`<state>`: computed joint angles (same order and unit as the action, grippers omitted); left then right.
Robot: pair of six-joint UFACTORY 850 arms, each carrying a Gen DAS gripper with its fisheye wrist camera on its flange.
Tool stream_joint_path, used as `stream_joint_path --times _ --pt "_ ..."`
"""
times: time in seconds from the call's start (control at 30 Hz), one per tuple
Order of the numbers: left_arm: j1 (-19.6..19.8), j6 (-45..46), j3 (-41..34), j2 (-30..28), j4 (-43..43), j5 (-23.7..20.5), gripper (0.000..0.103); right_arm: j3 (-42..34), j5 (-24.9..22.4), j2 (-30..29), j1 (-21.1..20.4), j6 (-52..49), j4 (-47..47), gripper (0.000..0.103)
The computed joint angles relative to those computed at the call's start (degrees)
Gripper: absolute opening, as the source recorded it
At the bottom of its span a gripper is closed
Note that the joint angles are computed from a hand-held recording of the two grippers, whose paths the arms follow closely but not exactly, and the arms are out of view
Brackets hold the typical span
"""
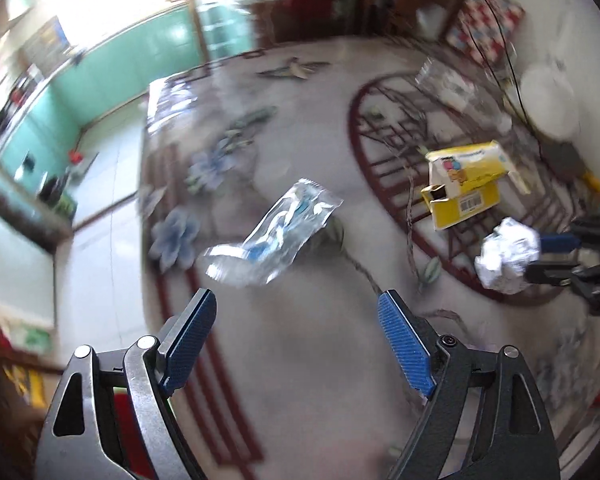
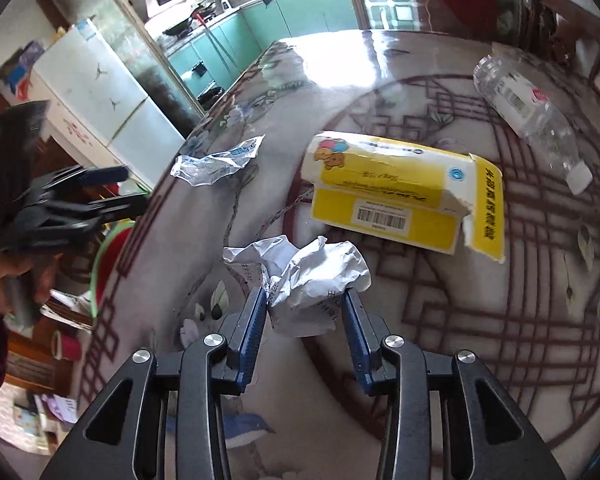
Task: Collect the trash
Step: 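Grasp clear plastic wrapper with left gripper while right gripper grasps crumpled foil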
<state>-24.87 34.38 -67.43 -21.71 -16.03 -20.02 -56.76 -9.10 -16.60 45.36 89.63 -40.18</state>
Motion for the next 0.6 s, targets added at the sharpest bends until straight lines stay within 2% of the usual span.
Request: stream_joint_path --times 0.1,0.13,0.23,0.3,0.33,0.43,0.47,0.53,0.6 --pt "-1.54 -5.03 -6.20 -6.05 9.53 -3.41 0.083 1.43 0.72 1.05 -0.66 -0.07 0.81 0.037" --pt "-1.69 -5.67 -8.19 -7.91 10.19 -4.75 0.083 1.48 0.73 1.08 -0.94 -1.82 2.23 0.037" --pt "-0.85 -2.53 -11.72 -11.05 3.98 -7.55 0.082 2.03 1.44 1.30 -1.67 -5.18 4.90 0.037" --pt "-0.24 -1.63 -13.27 -12.48 0.11 -8.93 0.071 2.36 2.49 1.35 -2.07 -5.90 5.50 0.037" --pt "-0.17 -2.33 -13.97 -13.13 -0.03 -9.67 0.054 2.28 2.76 1.21 -2.14 -6.03 5.53 0.037" --pt "-0.47 -5.75 -14.03 -13.22 2.16 -8.61 0.022 2.42 3.77 0.89 -2.41 -3.61 3.12 0.037" --pt "-0.42 -6.12 -14.13 -13.17 1.51 -8.97 0.015 2.26 4.06 0.69 -2.44 -3.69 3.29 0.037" --pt "-0.17 -8.07 -13.63 -12.42 1.06 -8.00 0.011 1.96 4.21 0.53 -2.38 -4.19 3.95 0.037" --pt "0.06 -9.59 -12.03 -10.70 0.15 -6.10 0.009 1.70 3.86 0.46 -2.04 1.87 -2.00 0.037"
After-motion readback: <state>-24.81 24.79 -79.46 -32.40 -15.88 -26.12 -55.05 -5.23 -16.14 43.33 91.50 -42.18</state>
